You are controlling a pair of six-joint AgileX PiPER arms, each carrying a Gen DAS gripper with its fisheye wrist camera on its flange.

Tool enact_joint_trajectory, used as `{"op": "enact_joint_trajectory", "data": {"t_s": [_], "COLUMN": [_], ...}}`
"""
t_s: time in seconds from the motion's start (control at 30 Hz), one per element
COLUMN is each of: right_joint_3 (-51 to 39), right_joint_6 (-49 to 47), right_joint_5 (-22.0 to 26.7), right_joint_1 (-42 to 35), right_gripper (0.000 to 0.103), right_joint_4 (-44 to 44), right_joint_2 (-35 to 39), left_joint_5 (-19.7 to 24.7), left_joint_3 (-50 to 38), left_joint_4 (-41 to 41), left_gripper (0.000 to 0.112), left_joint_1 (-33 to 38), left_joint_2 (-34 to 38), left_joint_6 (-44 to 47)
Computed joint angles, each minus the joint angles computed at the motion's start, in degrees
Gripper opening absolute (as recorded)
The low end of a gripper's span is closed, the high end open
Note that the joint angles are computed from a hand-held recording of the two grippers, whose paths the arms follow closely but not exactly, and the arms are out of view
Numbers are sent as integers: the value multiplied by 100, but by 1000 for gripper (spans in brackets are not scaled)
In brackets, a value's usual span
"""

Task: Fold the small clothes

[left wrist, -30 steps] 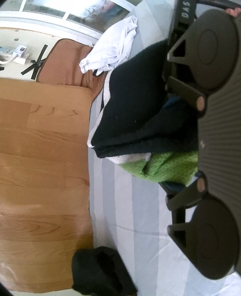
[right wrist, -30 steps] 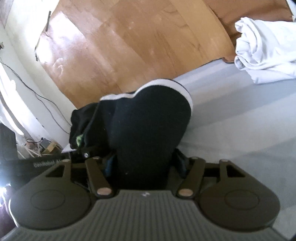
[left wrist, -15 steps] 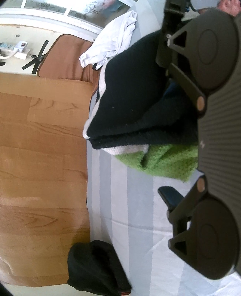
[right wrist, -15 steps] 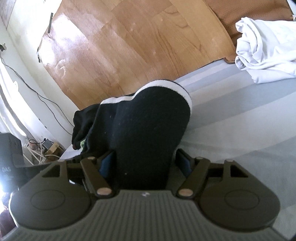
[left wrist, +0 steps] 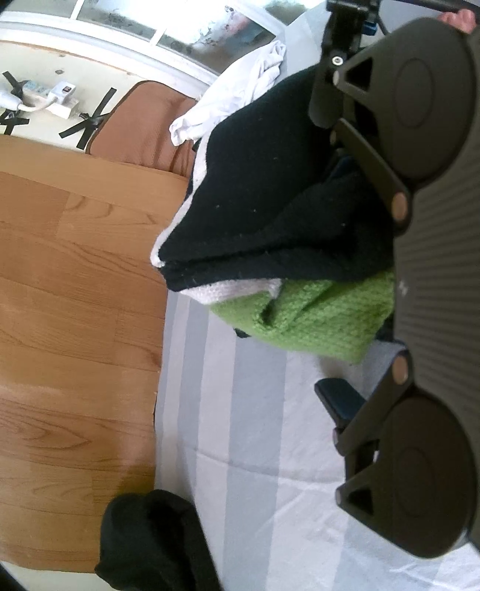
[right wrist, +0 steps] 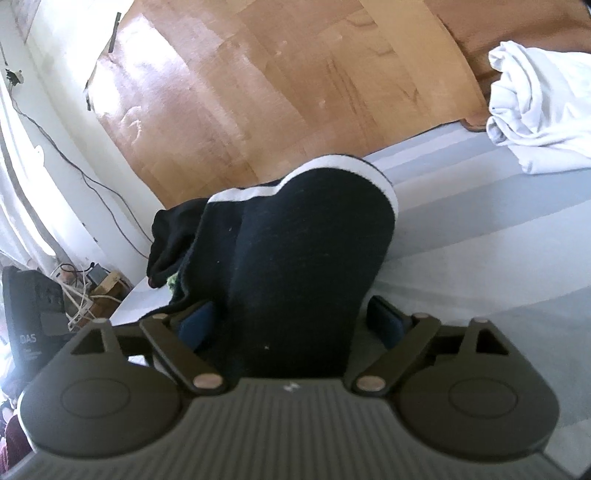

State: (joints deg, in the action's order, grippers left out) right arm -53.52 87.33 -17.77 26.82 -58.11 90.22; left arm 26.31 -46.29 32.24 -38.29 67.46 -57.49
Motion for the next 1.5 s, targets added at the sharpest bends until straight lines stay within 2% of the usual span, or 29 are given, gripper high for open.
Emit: {"op": "enact_joint_trajectory", "data": {"t_s": [0.23,0.5,0.67,0.9,1.1,1.5], "right_joint_3": [-90,-147,-38,-14,97,165], "right_joint_6": [325,893,597,523,365,323], "right_joint_5": [-126,-287,-536,-585,-954,-1159], "right_joint_1": [-27,-122,-212,-223,-370,-447], "right_gripper": [103,103,103,103,103,103], "right_joint_4": [-484,-1068,-776,-687,-432,-317], "right_joint_2": [56,63,53,50,66,61], "left_joint_5": [-26,-20,-159,-118,-109,-36], "left_joint_3": [71,74,148,120,124,138], "left_joint_4": [176,56,-200,-179,-110,255], "left_gripper": [103,103,103,103,103,103], "left_joint_1": [-58,-52,85,83,55,-80], "left_joint_2": [-34,-69,-142,-130,-129,-114], "left_joint_6": [-229,-126,153,159,78,-359]}}
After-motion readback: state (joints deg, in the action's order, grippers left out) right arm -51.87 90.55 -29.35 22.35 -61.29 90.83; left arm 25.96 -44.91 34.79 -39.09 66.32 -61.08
